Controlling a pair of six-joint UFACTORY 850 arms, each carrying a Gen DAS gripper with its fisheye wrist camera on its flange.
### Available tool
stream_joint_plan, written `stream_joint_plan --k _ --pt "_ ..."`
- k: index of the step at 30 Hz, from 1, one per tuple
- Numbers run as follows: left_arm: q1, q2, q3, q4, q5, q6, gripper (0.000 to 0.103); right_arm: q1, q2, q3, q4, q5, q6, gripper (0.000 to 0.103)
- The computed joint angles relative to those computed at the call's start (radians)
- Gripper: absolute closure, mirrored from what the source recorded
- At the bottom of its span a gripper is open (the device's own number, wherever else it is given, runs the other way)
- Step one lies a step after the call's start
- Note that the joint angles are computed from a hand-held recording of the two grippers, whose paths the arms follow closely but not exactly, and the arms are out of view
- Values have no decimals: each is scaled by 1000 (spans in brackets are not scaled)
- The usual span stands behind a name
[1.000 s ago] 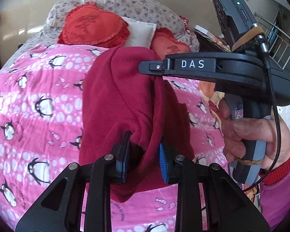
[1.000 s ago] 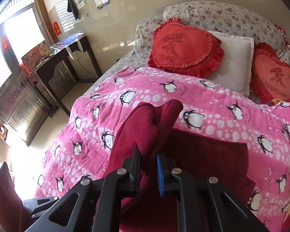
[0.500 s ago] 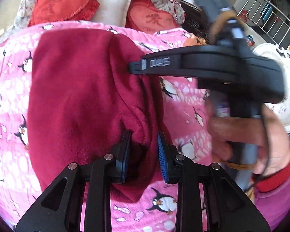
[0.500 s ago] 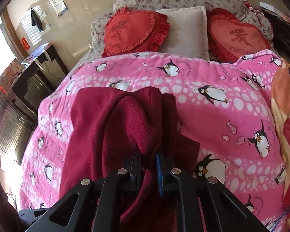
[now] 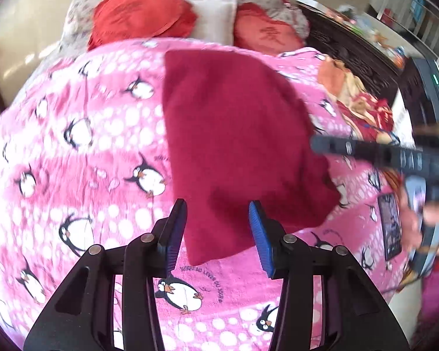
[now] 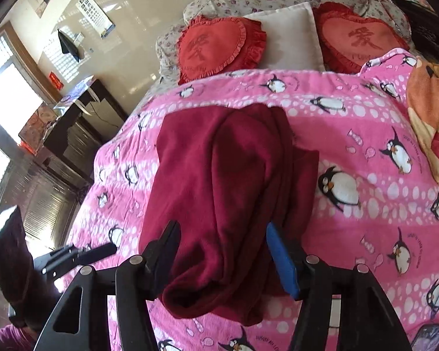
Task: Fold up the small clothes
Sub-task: 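Fold the held edge over the rest of the sweatshirt and open both grippers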
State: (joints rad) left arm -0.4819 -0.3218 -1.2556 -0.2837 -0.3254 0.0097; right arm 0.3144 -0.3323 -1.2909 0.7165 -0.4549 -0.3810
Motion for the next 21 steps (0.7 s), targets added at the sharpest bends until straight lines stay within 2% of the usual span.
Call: stream_joint_plan --k 2,3,4,7,9,11,13,18,21 --pt "1 -18 -3 16 1 -32 59 21 -19 5 -47 -11 20 57" --pt "2 -23 -1 7 3 -23 59 33 -20 12 -105 5 59 72" --pt "0 -25 6 -23 3 7 59 42 -9 33 -139 38 79 79" --pt "-5 -29 24 -75 5 73 59 34 38 92 -125 97 50 86" --pt "-13 -47 19 -57 -3 71 59 22 37 95 -186 112 111 88" --pt "-27 -48 23 33 5 -8 59 7 7 87 -163 88 120 88" --pt "-28 -41 24 39 0 -14 59 13 0 92 -176 95 131 88" --pt "-17 -1 39 128 29 -99 59 -10 47 108 -61 70 89 85" --pt "-15 -12 10 249 49 -218 59 1 81 112 -44 137 83 84"
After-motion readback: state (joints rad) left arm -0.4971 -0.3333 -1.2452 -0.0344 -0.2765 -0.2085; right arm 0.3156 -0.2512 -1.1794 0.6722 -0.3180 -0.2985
